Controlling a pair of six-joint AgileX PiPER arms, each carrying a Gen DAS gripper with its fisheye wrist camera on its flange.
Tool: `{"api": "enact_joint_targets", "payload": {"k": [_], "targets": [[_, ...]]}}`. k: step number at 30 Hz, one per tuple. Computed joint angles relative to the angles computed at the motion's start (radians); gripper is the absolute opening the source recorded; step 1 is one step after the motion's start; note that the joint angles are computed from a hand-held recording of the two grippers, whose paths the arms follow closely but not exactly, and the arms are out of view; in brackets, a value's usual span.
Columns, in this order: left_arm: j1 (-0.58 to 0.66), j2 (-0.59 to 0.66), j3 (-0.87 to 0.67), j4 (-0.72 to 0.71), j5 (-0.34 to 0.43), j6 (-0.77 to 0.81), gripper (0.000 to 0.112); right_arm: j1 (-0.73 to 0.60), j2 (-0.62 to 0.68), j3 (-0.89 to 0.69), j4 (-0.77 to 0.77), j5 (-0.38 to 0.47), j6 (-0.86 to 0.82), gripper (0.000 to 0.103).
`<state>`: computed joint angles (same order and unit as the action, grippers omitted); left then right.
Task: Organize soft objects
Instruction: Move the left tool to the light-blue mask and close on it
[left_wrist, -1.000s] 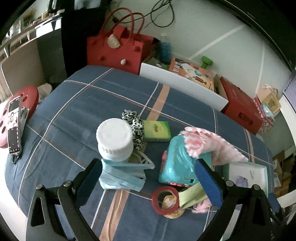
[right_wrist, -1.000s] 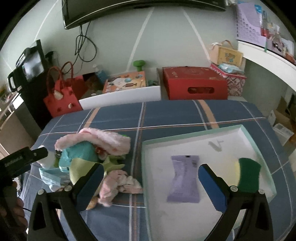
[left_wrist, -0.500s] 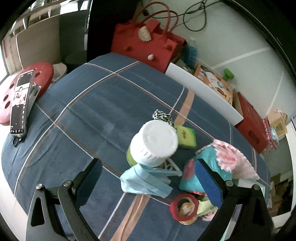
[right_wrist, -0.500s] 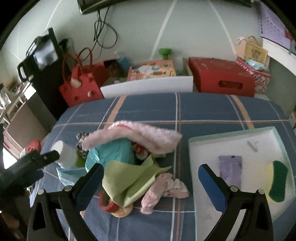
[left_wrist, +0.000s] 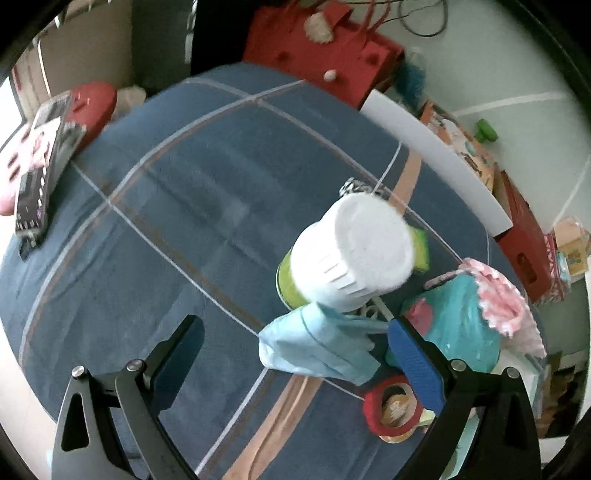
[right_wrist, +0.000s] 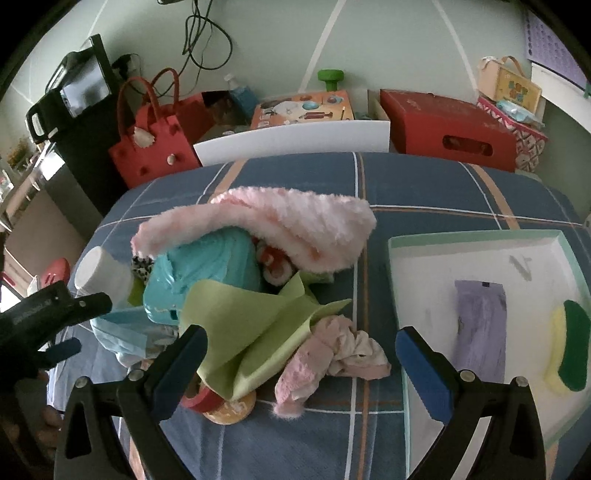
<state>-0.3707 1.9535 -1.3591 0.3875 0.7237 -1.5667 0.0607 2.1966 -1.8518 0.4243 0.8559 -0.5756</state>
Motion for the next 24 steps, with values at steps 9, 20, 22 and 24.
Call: {"api": "enact_joint_targets", "payload": {"k": [9, 20, 22, 24], "targets": [[0.035, 0.029, 0.037, -0.082, -0.090, -0.020, 0.099, -0.012, 0.028, -0.038, 0.003, 0.068, 0.022, 0.103], [0.047, 0.083, 0.000, -0.155, -0.163, 0.034, 0.072, 0.000, 0.026, -0.033, -0.017, 0.081, 0.020, 0.103], [0.051, 0.075, 0.010, -0.148, -0.182, 0.023, 0.067, 0.000, 0.027, -0.036, -0.022, 0.085, 0.022, 0.103], [0.047, 0.070, 0.010, -0.122, -0.181, 0.000, 0.060, 0.001, 0.032, -0.043, -0.032, 0.091, 0.033, 0.103]]}}
